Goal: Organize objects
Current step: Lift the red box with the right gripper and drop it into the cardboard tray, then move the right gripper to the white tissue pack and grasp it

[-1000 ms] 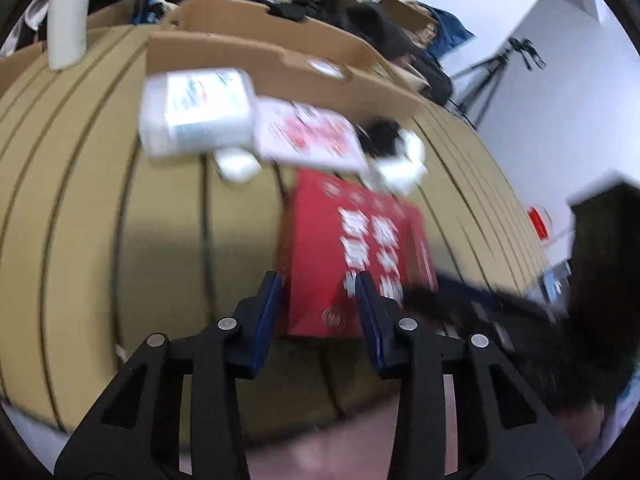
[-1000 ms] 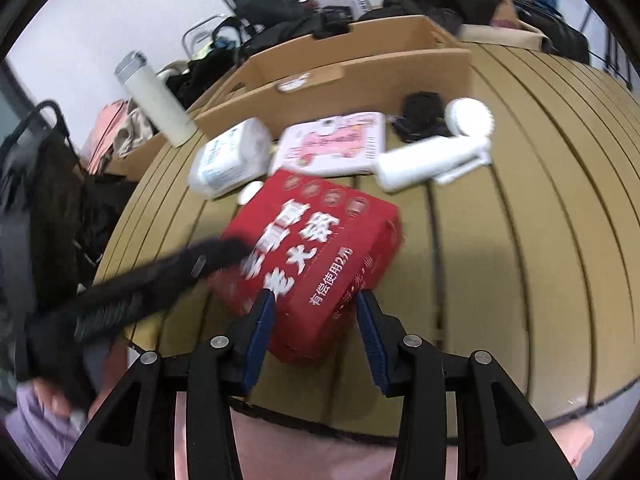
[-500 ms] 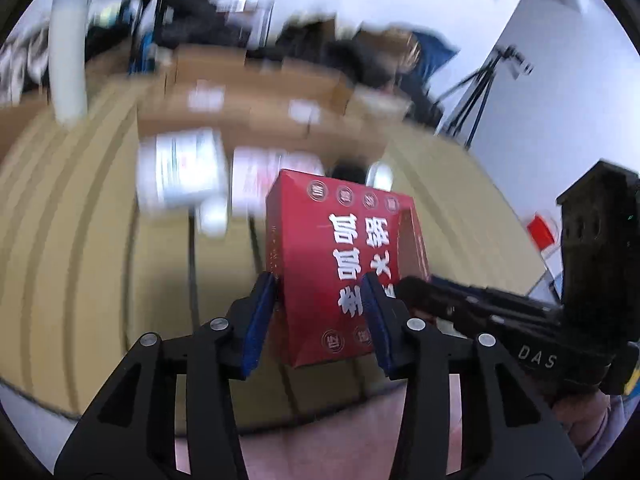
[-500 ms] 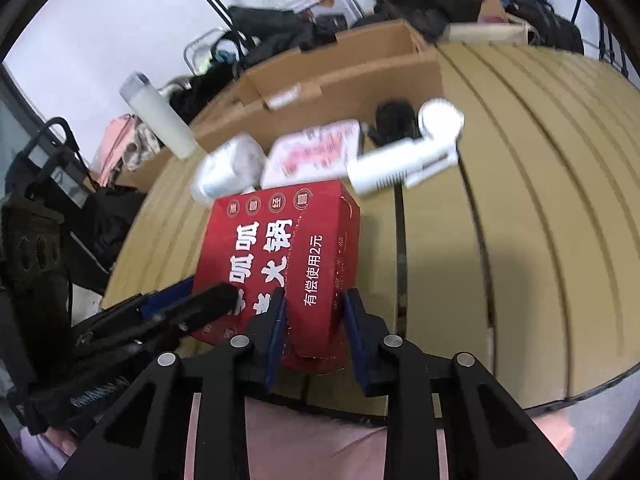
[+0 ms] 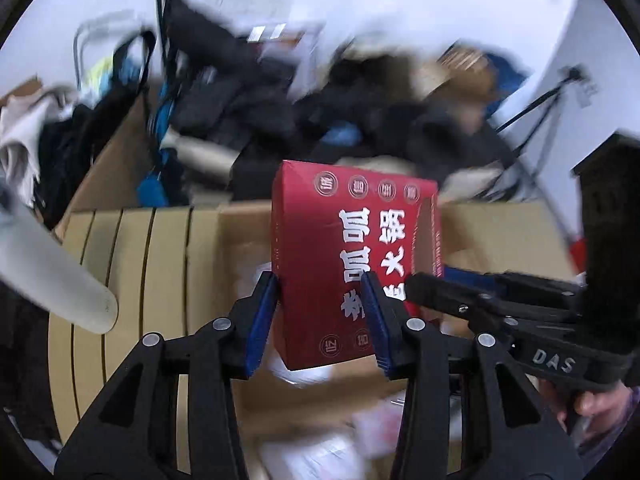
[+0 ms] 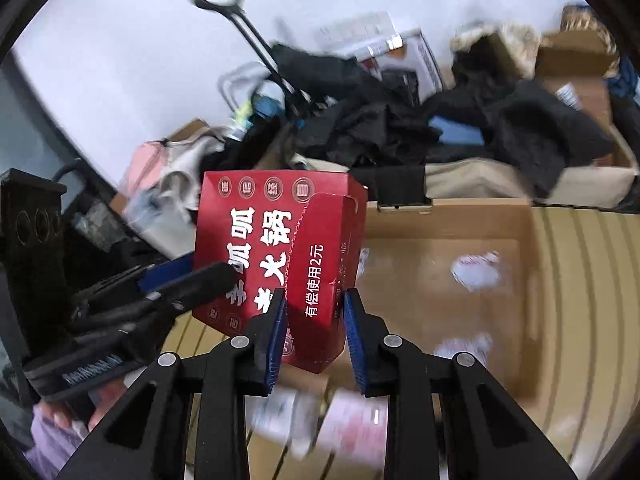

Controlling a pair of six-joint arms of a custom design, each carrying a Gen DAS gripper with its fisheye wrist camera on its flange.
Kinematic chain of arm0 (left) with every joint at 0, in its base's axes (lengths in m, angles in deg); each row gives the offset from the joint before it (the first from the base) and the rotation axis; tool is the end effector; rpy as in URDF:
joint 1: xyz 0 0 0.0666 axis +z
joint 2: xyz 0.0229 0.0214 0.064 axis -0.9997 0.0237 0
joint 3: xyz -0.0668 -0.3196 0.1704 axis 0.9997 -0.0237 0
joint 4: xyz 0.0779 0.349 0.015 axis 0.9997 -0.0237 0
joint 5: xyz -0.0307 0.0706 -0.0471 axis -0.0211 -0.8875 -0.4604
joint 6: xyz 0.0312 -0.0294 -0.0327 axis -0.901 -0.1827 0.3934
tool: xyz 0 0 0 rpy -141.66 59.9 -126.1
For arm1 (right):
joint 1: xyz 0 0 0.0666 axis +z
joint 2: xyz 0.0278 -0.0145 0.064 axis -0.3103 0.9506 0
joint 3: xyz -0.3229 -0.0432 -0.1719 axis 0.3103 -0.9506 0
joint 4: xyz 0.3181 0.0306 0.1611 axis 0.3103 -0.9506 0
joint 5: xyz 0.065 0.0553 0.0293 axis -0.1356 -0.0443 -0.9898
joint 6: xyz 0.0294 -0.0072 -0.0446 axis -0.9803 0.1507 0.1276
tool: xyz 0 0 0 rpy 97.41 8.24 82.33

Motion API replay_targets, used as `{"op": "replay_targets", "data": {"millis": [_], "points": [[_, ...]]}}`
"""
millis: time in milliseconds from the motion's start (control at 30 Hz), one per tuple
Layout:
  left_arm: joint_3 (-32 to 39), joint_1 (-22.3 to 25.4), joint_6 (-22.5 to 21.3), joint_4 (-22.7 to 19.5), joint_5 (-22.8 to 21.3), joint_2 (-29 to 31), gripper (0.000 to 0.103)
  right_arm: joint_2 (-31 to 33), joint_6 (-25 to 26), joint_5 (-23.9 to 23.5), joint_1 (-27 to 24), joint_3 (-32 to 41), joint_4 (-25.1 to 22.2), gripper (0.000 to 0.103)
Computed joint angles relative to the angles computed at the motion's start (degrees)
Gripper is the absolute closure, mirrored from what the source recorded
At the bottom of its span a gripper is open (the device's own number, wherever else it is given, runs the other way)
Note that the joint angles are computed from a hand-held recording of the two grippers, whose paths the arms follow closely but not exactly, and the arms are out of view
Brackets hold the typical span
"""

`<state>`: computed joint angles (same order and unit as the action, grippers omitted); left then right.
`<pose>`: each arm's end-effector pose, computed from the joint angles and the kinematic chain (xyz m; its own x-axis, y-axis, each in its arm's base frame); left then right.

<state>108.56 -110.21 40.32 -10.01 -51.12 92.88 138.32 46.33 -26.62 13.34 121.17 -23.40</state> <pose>0.5560 -0.2285 0.4608 -0.7804 0.3057 -0.5454 0.4673 0.8648 -0.1838 0.4820 0.2938 0.4515 -0.8270 0.2331 -0.5117 -0.0008 0.9095 0.4157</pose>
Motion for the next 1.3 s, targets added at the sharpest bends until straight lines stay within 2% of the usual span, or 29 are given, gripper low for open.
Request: {"op": "replay_targets", "data": {"millis": [100, 133, 200, 267, 333, 367, 400, 467, 533, 633, 700, 767, 833, 900, 1067, 1133, 1200, 1233, 1300], "points": [[0.53, 0.31, -1.70, 0.22, -4.69, 4.11, 0.065, 10.44, 1.27, -1.68, -1.34, 8.88, -4.91, 0.073], [0.90, 0.35, -2.42, 0.28, -5.78, 5.29, 0.065, 12.09, 1.49, -1.31, -1.29, 9.72, -5.37, 0.073], [-2.27, 0.37, -3.09, 2.63, -6.36, 4.37, 0.064, 16.21, 1.70, -1.18, -1.46, 13.36, -7.55, 0.073], [-6.12, 0.49, -4.38, 6.07, -6.22, 2.59, 0.060, 17.17, 2.70, -1.42, -1.98, 13.63, -6.96, 0.072], [-6.61, 0.81, -6.25, 5.69, -4.63, 2.02, 0.052, 16.16, 4.40, -1.83, -2.42, 12.05, -5.80, 0.063], [-6.18, 1.15, -6.70, 4.61, -3.26, 2.07, 0.047, 15.73, 4.68, -0.62, -2.46, 11.93, -6.83, 0.048], [-5.78, 1.34, -6.72, 3.60, -2.69, 1.96, 0.046, 15.35, 4.93, 0.30, -2.75, 11.78, -7.37, 0.032], [-5.85, 1.34, -6.84, 2.44, -3.31, 0.52, 0.046, 11.94, 4.54, 0.95, -3.14, 7.97, -5.74, 0.022], [-5.70, 1.44, -7.77, 1.44, -4.20, -1.54, 0.045, 8.17, 4.02, 1.56, -3.50, 5.27, -5.72, 0.022], [-4.84, 2.19, -8.65, -0.62, -5.27, -5.86, 0.030, 1.86, 4.13, 4.95, -3.44, 2.68, -7.72, 0.022], [-3.33, 2.80, -9.02, -2.39, -7.12, -7.97, 0.026, -2.32, 4.41, 7.93, -3.02, 2.52, -11.14, 0.022], [-0.64, 3.68, -8.85, -6.39, -9.12, -10.00, 0.026, -5.94, 4.58, 10.68, -2.37, 3.06, -15.05, 0.022], [1.52, 4.57, -8.81, -10.39, -9.04, -12.17, 0.023, -8.91, 4.73, 13.57, -1.48, 4.39, -20.17, 0.022], [2.62, 5.38, -7.78, -13.59, -8.72, -14.75, 0.015, -11.86, 4.56, 16.81, -0.13, 6.22, -25.94, 0.021], [2.50, 4.84, -5.61, -17.90, -8.91, -21.44, 0.015, -17.88, -0.10, 21.99, 4.70, 7.11, -32.22, 0.020], [1.49, 3.92, -4.70, -18.44, -9.53, -24.39, 0.015, -19.55, -2.60, 23.99, 7.98, 7.36, -33.56, 0.020], [-1.99, 2.75, -4.36, -17.26, -10.84, -28.41, 0.015, -21.01, -4.58, 26.32, 11.77, 7.55, -34.58, 0.020], [-5.15, 2.12, -4.38, -15.71, -11.07, -31.52, 0.014, -21.72, -5.84, 28.04, 14.61, 7.60, -35.18, 0.020], [-12.71, 0.84, -4.90, -12.11, -10.87, -38.82, 0.005, -22.99, -7.64, 31.31, 19.94, 6.86, -35.38, 0.020]]}}
